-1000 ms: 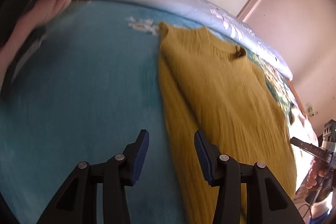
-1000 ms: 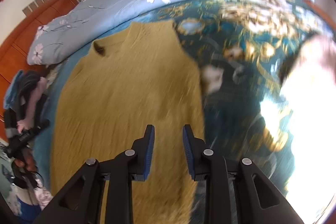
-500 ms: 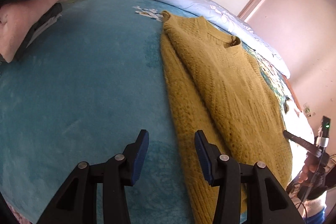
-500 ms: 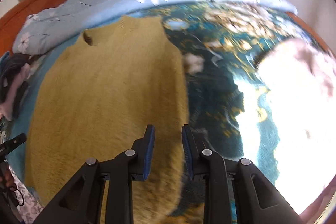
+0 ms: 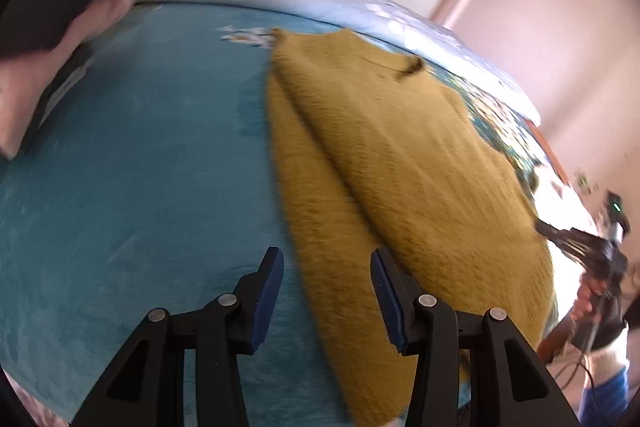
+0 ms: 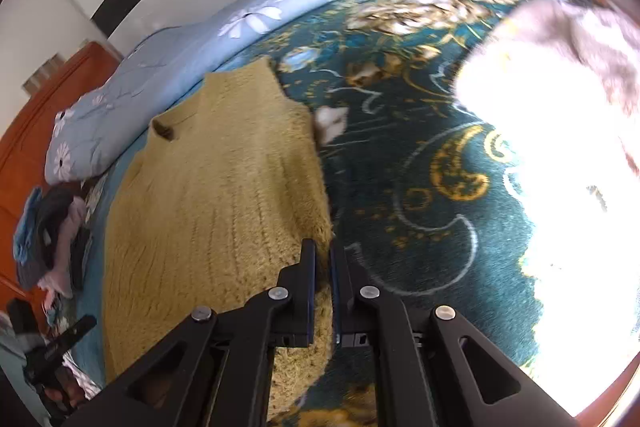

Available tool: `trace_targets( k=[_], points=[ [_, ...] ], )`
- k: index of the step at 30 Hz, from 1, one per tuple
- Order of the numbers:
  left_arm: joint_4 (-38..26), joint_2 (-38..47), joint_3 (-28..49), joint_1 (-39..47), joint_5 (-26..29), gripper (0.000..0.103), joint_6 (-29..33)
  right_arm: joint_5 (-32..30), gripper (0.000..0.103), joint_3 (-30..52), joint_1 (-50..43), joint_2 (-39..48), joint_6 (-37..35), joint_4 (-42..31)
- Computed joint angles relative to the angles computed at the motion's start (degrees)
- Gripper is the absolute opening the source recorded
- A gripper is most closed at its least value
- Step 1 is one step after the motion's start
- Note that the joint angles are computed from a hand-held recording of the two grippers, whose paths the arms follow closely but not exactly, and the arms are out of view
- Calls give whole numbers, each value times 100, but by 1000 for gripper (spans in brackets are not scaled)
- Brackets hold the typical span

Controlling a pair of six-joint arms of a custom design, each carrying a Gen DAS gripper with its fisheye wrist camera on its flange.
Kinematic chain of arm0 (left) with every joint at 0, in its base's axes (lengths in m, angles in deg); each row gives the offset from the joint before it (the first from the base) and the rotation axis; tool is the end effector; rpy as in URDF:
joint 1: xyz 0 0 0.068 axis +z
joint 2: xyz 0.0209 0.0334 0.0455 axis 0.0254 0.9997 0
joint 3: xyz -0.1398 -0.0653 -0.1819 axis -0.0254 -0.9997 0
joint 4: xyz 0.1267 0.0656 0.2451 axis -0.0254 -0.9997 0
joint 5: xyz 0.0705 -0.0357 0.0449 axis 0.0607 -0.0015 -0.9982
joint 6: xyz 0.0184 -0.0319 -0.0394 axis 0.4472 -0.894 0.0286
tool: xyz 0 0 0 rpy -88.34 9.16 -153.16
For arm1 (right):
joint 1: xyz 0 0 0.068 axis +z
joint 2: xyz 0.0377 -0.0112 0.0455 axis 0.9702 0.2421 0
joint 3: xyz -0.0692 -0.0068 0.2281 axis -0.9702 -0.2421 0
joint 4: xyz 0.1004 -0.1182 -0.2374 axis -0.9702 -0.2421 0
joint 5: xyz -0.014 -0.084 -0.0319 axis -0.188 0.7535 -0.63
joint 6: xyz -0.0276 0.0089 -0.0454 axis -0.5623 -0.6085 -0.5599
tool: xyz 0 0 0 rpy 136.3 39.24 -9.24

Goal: Fold clothes

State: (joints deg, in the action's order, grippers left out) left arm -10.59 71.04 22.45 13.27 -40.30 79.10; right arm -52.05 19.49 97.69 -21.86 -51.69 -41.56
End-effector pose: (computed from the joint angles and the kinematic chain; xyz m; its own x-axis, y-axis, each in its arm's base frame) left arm 0.1299 0.0138 0.1649 -0.8068 -0.2484 -0.5361 -0.0549 0.9349 -0.3506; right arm 0.2354 0.0991 0.1501 -0.8506 0.1786 -0.4945 -0.0412 0.9150 0.4014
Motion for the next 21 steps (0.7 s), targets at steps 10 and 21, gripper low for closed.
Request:
trace_targets(
  k=[10,21],
  points=[
    [916,1076,-66,-2960,-2151,50,-1337,-200,7,-58,-71,319,82,244],
    [638,261,-286,-3035,-2254,11,-1781,-198,9,-76,-64,373,151,303]
  ],
)
